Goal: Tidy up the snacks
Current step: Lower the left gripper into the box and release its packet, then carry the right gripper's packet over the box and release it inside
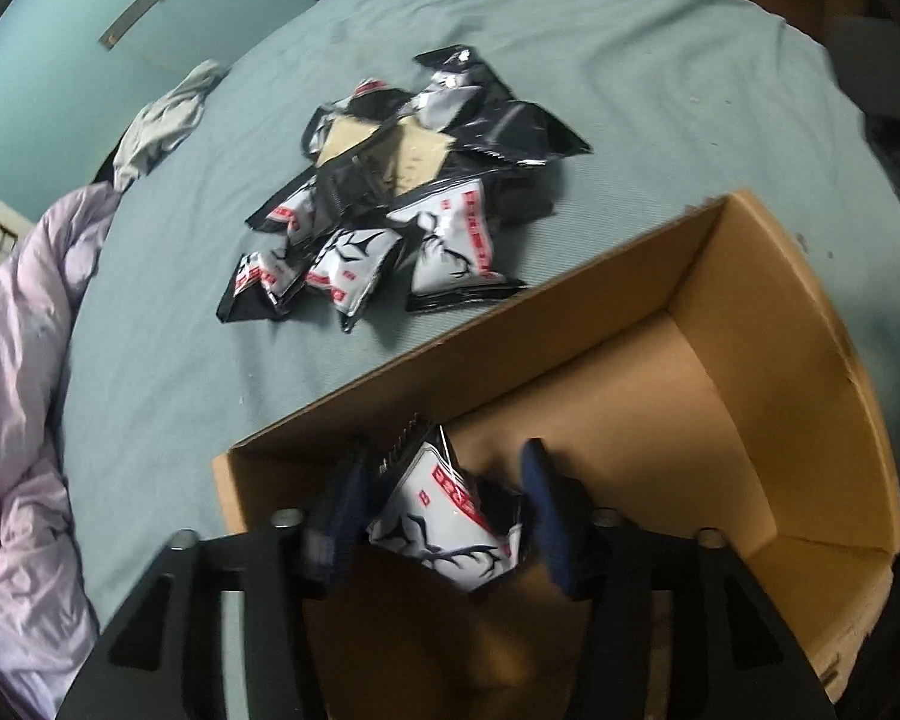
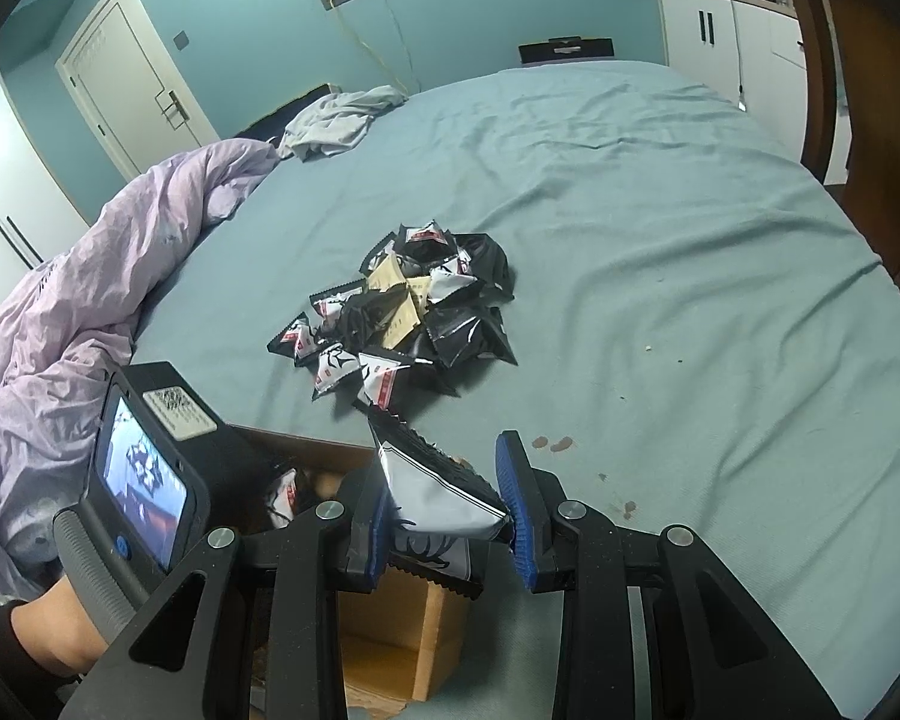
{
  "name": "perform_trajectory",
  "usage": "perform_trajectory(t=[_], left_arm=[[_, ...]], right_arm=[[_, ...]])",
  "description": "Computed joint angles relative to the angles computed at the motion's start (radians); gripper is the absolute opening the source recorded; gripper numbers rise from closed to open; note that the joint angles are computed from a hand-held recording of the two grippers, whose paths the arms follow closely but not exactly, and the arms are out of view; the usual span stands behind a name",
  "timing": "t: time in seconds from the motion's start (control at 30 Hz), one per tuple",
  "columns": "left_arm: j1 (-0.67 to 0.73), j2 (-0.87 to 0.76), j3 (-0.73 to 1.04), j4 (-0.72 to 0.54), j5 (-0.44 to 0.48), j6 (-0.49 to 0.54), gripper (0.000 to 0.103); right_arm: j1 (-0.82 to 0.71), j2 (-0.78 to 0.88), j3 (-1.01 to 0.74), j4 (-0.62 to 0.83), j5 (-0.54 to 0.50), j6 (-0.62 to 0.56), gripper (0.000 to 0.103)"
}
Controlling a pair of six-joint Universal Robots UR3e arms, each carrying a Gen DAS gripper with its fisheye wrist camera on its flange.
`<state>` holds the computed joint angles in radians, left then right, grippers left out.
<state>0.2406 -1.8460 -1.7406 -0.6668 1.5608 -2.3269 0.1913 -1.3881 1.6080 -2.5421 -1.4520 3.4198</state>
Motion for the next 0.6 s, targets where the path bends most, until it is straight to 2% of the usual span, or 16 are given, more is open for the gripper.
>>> perform_trajectory(t=[0.07,0.13,0.27,0.33,0.43,0.6], left_arm=[[0.005,0.025,-0.006,-0.015,-0.008,0.006,0.065],[0.031,0.054,0.017,-0.084,-0.058,0.007,0.07],[0.099,0.099,0.139,-0.319,-0.171,0.008,0.073],[0.131,0.125,0.189,-0.392,-0.209,0.02,0.077],[0.178,0.17,0.217,-0.417,-0.24,0.032,0.082],[0.257,0.213,0.21,-0.433,-0.254,0.035,0.083]], right_arm=[[0.002,0.002,-0.006,0.006,-0.003,0.0,0.03],[0.002,-0.001,-0.005,0.005,-0.004,0.003,0.03],[-0.01,-0.017,0.016,-0.007,0.011,0.013,0.03],[-0.011,-0.019,0.019,-0.002,0.015,0.01,0.03],[0.015,0.001,-0.02,0.039,-0.002,-0.022,0.03],[0.063,0.12,-0.192,0.176,0.034,-0.072,0.03]])
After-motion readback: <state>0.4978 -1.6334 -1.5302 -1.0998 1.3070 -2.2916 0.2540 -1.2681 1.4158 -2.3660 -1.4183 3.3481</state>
